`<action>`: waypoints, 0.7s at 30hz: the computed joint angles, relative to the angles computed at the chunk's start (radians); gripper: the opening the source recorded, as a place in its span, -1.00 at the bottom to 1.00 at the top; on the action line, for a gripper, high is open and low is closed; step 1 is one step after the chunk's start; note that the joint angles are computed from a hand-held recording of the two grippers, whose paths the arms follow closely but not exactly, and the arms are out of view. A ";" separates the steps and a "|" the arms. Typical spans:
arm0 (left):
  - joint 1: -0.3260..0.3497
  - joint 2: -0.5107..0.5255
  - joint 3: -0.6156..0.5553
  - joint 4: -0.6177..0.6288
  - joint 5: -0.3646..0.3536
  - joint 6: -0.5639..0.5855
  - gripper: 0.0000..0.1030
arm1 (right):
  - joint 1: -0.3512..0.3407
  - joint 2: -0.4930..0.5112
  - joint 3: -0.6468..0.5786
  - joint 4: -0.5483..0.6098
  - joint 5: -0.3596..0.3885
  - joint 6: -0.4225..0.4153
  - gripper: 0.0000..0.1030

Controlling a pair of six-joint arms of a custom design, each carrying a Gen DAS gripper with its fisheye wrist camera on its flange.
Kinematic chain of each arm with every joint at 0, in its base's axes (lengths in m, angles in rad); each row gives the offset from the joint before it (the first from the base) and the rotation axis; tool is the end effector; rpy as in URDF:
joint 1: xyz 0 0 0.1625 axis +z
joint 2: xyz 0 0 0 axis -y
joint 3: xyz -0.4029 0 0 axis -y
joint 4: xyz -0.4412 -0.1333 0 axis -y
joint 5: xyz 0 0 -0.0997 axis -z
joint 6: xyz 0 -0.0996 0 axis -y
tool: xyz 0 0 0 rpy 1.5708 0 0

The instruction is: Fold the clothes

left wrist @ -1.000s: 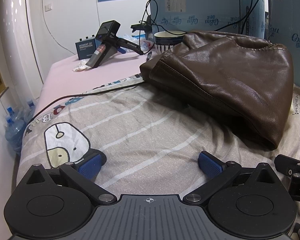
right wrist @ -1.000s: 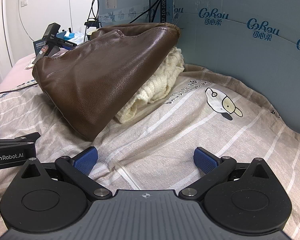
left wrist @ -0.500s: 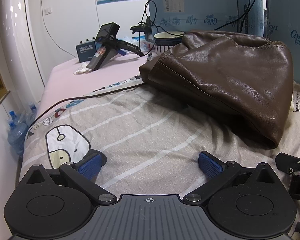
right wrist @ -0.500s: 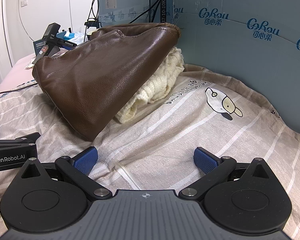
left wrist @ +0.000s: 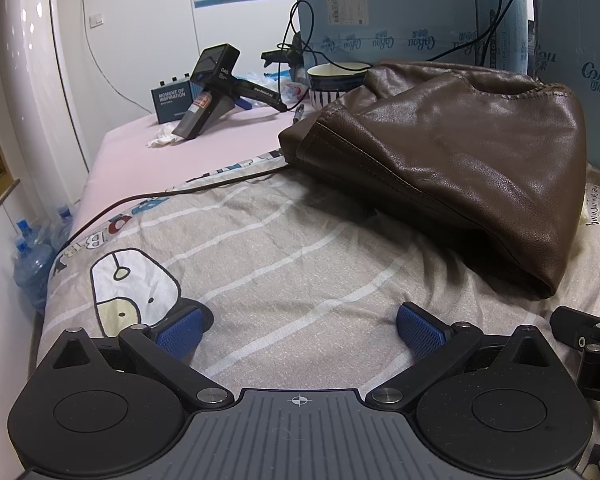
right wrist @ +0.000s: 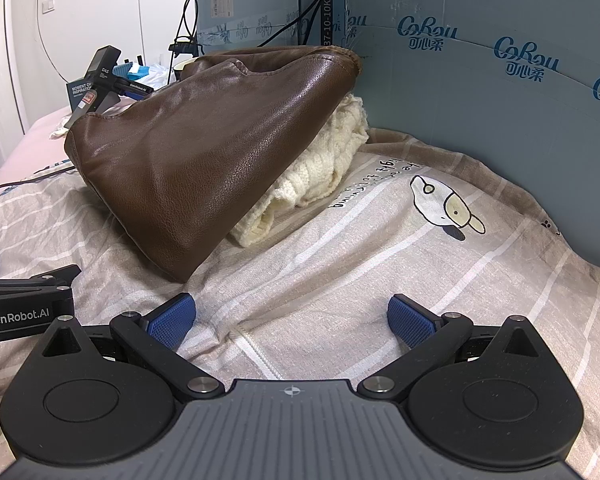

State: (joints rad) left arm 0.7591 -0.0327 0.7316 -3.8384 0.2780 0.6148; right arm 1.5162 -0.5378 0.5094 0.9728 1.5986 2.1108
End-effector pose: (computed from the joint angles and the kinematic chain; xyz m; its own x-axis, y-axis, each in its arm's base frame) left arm -0.3598 -0.6571 -0.0084 -0.4147 -0.7025 -0.5784 0.2947 0.4978 -0.8157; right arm 0.0886 -0.7706 0.2423 -0.5506 -0.6574 0.5144 -0.8326 0.4766 -0.2821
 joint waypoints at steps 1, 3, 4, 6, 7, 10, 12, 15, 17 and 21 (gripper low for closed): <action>0.000 0.000 0.000 0.002 0.000 -0.002 1.00 | 0.000 0.000 0.000 0.000 0.000 0.000 1.00; 0.000 0.000 0.001 0.002 0.001 -0.002 1.00 | 0.000 0.000 0.000 0.000 0.000 0.000 1.00; 0.000 0.000 0.002 0.003 0.001 -0.004 1.00 | 0.000 0.000 0.000 0.000 0.000 0.000 1.00; 0.000 -0.001 0.003 0.005 0.001 -0.005 1.00 | 0.000 0.000 -0.001 0.000 0.000 0.000 1.00; 0.000 -0.001 0.003 0.005 0.001 -0.005 1.00 | 0.000 0.000 -0.001 0.000 0.000 0.000 1.00; 0.000 -0.001 0.002 0.006 0.001 -0.006 1.00 | 0.000 0.000 -0.001 0.000 0.000 0.000 1.00; 0.000 -0.001 0.003 0.005 0.001 -0.006 1.00 | 0.000 0.000 -0.001 0.000 0.000 0.000 1.00; 0.000 -0.001 0.002 0.003 0.001 -0.004 1.00 | 0.000 0.000 -0.001 0.000 0.000 0.000 1.00; 0.000 0.000 0.001 0.002 0.001 -0.003 1.00 | 0.000 0.000 -0.001 0.000 0.000 0.000 1.00; 0.000 0.000 0.000 -0.001 0.001 -0.001 1.00 | 0.000 0.000 -0.001 0.000 0.000 0.000 1.00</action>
